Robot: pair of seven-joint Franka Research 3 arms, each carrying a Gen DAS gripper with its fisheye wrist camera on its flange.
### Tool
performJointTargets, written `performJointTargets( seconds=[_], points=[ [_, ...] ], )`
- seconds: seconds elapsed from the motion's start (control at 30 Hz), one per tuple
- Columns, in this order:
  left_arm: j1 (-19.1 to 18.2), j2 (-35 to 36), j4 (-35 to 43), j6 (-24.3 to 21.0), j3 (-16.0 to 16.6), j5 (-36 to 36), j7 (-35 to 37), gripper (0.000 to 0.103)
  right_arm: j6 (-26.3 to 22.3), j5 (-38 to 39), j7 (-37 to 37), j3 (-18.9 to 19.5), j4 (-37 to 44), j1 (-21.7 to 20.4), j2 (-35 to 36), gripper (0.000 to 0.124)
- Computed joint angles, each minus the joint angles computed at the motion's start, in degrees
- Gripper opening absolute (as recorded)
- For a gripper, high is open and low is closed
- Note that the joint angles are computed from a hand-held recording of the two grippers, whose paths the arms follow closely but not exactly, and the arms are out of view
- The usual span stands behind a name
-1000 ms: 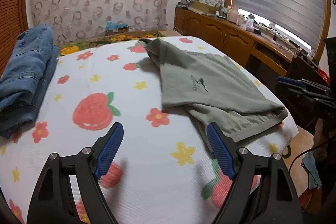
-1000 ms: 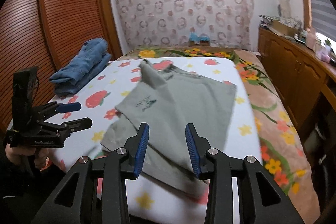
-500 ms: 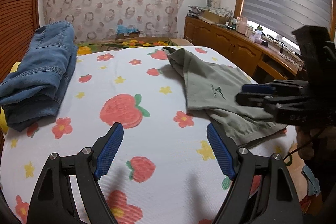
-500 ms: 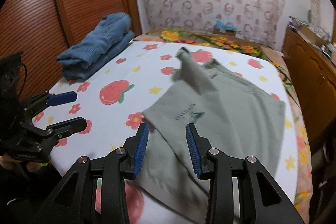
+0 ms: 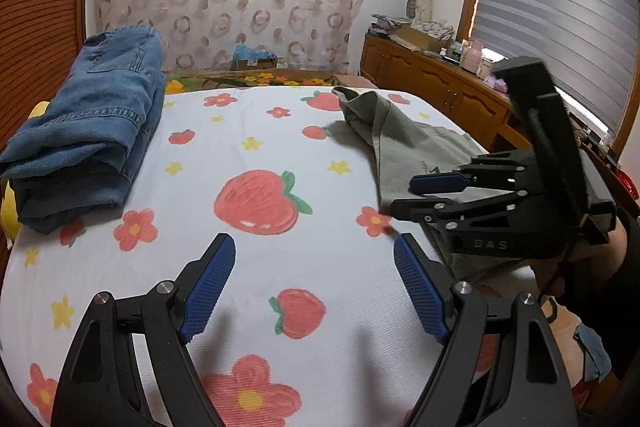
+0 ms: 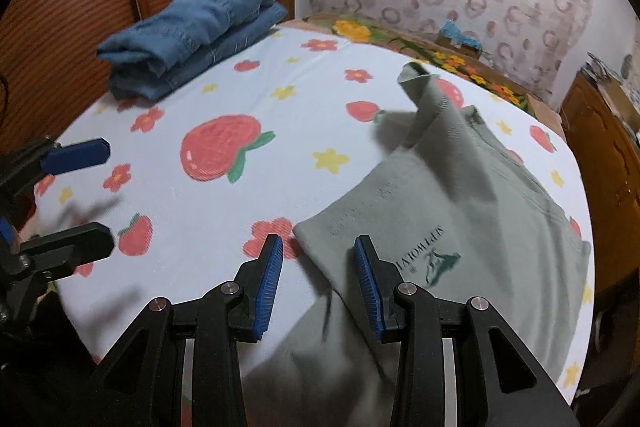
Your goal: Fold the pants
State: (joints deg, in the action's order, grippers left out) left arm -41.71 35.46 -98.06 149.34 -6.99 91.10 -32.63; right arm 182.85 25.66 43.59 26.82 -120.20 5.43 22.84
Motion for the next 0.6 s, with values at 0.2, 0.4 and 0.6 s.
performJointTargets(
  seconds=[0.2, 0.4, 0.6],
  points=[
    [0.18, 0.04, -0.25, 0.32, -0.04, -0.05, -0.41, 0.082, -1.49, -5.01, 3.95, -11.66, 3.25, 11.08, 1.60, 0.038],
    [0.10, 0.32, -0.04, 0.57, -0.02, -0.43, 0.02, 0.082, -1.42, -6.82, 4.36, -10.66, 4.05, 9.82, 2.53, 0.004],
    [-0.09, 0.95, 0.60, 1.11, 0.08, -1.43, 1.37, 0.082, 2.49, -3.24, -0.48, 7.97, 1.24, -8.97, 2.29, 0.004]
  ],
)
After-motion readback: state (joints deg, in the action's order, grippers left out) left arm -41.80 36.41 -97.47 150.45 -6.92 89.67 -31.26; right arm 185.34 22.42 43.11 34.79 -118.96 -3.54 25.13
